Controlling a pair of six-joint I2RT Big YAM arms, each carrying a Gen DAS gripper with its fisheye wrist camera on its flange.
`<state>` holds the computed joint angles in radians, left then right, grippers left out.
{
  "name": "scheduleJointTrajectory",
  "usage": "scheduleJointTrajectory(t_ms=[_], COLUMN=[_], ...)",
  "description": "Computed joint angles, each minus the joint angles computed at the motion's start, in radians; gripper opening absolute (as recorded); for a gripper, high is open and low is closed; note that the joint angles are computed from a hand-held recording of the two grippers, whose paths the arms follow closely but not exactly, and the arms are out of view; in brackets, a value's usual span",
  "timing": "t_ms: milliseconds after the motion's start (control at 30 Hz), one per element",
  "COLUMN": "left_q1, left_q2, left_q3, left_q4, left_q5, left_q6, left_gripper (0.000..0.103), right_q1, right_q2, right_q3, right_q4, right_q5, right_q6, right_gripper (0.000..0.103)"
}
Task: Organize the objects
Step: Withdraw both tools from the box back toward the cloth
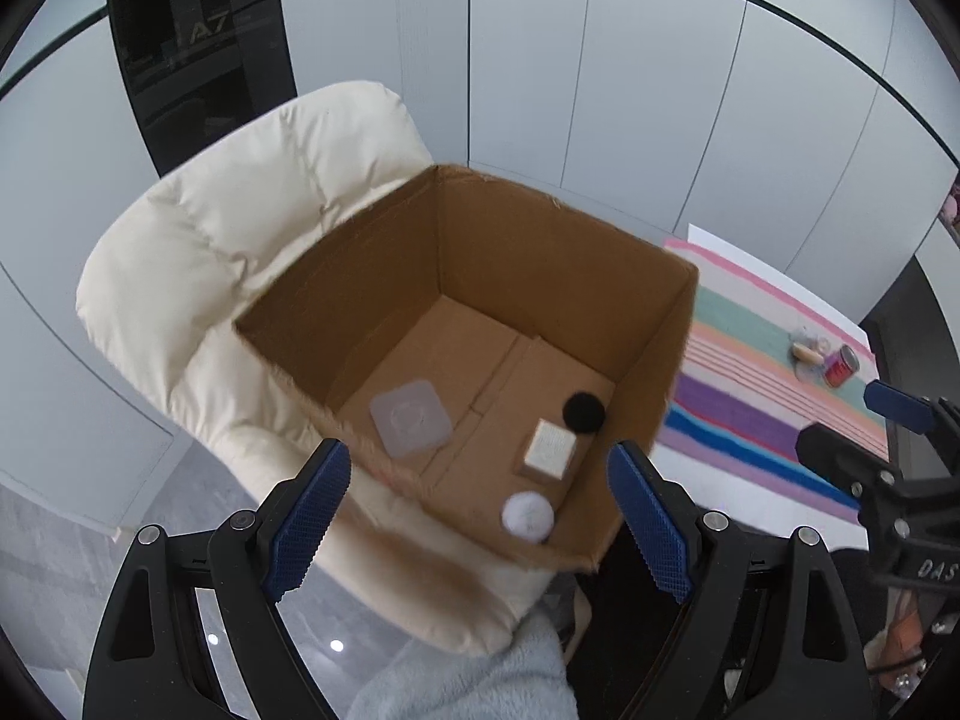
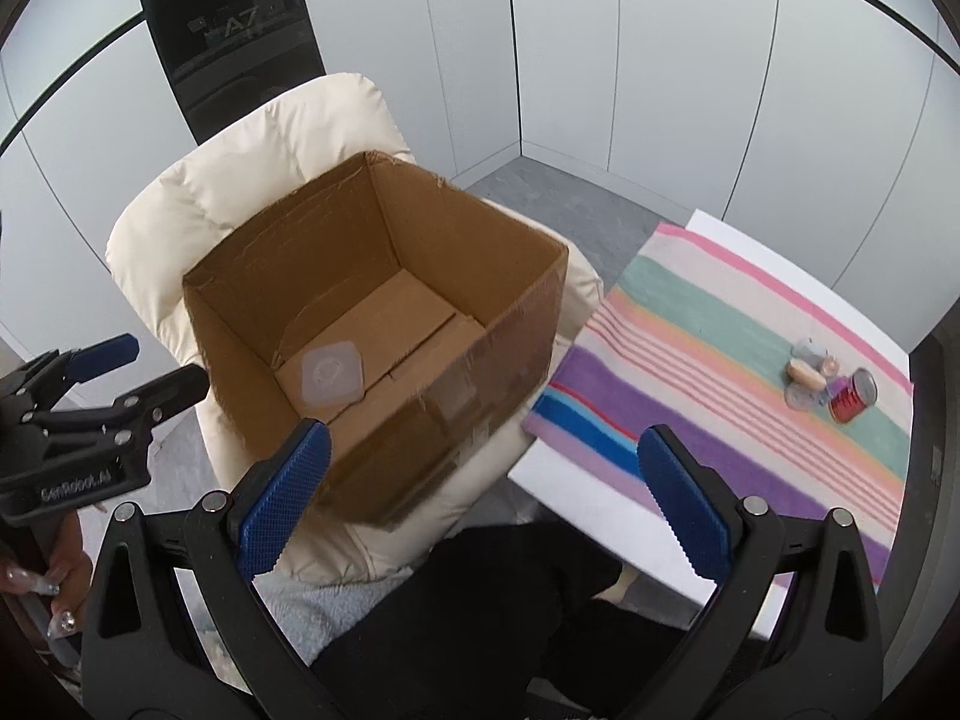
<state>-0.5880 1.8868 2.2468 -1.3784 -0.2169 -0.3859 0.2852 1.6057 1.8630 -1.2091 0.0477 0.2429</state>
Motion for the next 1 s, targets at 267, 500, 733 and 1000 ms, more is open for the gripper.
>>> scheduleJointTrajectory(t_ms=[267, 500, 733, 1000], left_q1=[-0.014, -0.029, -0.038, -0.074], left_q2=[-0.062, -0.057, -0.011, 0.081], left_q3=[-0.109, -0.102, -0.039, 0.099], left_q4=[0.014, 0.029, 0.004, -0.044], left_q5=[0.051, -0.004, 0.031, 0.069], left_q6=[-0.041, -0.02, -0.019, 0.03], left_gripper=[0.089, 0.089, 0.089, 0.089], right_q1=[0.03, 0.027, 0.013, -0.033], right_q2=[-0.07, -0.086, -0.11, -0.159], right_q3=[-0.098, -0.122, -0.145, -0.199], right_q4=[0.012, 0.029, 0.041, 0.048], right_q5=[0.015, 0.034, 0.052, 0.065], right_q6=[-0.009, -0.005, -0.001, 0.012], right_gripper=[0.103, 0.103, 0.103, 0.103])
